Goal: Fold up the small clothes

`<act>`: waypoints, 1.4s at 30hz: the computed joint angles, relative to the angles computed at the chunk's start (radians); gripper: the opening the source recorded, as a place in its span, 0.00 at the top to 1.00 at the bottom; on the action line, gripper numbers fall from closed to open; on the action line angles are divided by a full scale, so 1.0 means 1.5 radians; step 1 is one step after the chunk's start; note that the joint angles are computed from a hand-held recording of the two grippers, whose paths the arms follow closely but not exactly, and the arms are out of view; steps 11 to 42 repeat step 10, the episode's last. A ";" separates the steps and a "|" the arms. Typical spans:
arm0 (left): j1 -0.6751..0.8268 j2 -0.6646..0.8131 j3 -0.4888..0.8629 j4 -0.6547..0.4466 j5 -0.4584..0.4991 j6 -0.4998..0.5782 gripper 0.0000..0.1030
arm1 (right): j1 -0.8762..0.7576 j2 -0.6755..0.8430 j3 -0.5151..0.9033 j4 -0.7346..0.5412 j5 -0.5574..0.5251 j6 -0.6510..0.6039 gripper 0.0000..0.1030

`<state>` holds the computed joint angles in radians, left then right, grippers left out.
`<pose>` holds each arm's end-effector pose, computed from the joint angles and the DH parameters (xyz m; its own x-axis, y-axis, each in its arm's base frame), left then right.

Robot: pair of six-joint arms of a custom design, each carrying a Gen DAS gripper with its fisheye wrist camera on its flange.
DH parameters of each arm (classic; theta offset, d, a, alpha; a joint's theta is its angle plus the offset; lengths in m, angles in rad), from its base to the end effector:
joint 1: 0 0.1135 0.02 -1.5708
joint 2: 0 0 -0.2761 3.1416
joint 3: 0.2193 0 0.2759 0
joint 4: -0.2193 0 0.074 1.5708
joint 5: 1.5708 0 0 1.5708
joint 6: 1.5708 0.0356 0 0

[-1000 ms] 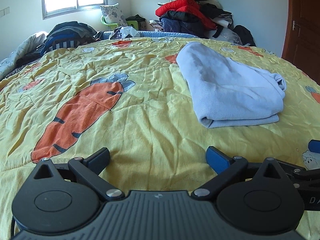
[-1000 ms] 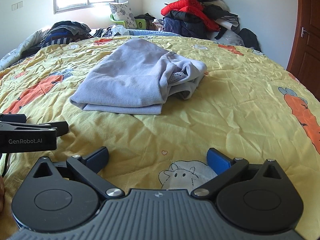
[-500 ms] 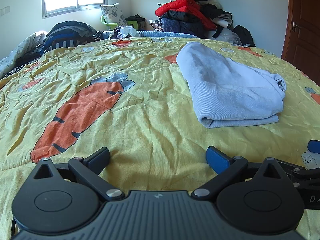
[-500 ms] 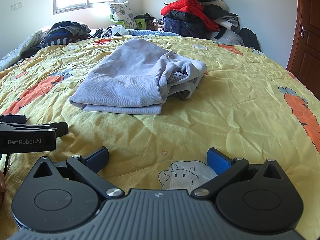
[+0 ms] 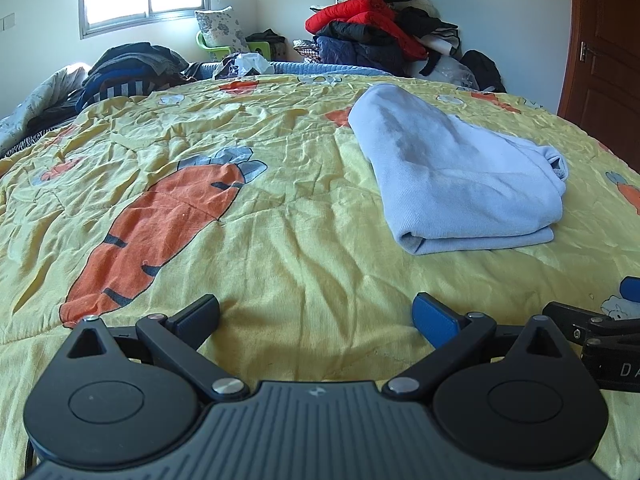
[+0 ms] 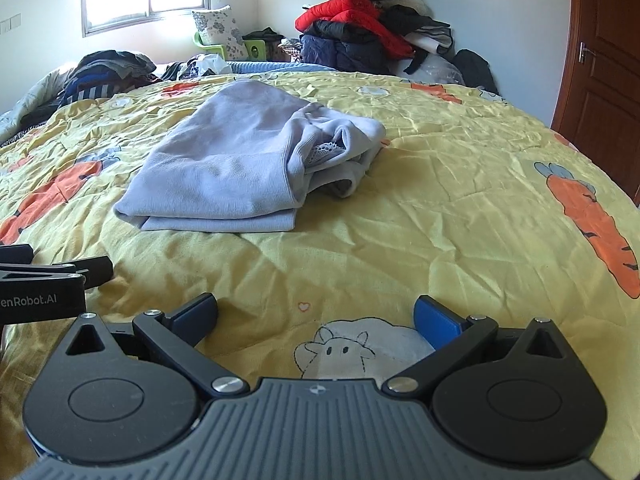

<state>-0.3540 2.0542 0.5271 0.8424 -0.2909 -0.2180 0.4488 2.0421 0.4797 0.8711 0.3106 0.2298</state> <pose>0.2885 -0.0957 0.0232 -0.6059 0.0031 -0.7955 -0.0075 0.9999 0.0096 0.2667 0.1164 0.0219 -0.6051 -0.0507 -0.7946 -0.0648 0.9978 -0.0142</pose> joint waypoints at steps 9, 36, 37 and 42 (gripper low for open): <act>0.009 -0.002 -0.008 0.014 0.020 0.004 0.00 | -0.001 0.001 0.001 0.000 0.000 -0.001 0.00; 0.018 -0.005 -0.014 0.022 0.037 0.009 0.00 | -0.001 0.000 0.000 0.000 -0.001 -0.001 0.00; 0.018 -0.005 -0.014 0.022 0.037 0.009 0.00 | -0.001 0.000 0.000 0.000 -0.001 -0.001 0.00; 0.018 -0.005 -0.014 0.022 0.037 0.009 0.00 | -0.001 0.000 0.000 0.000 -0.001 -0.001 0.00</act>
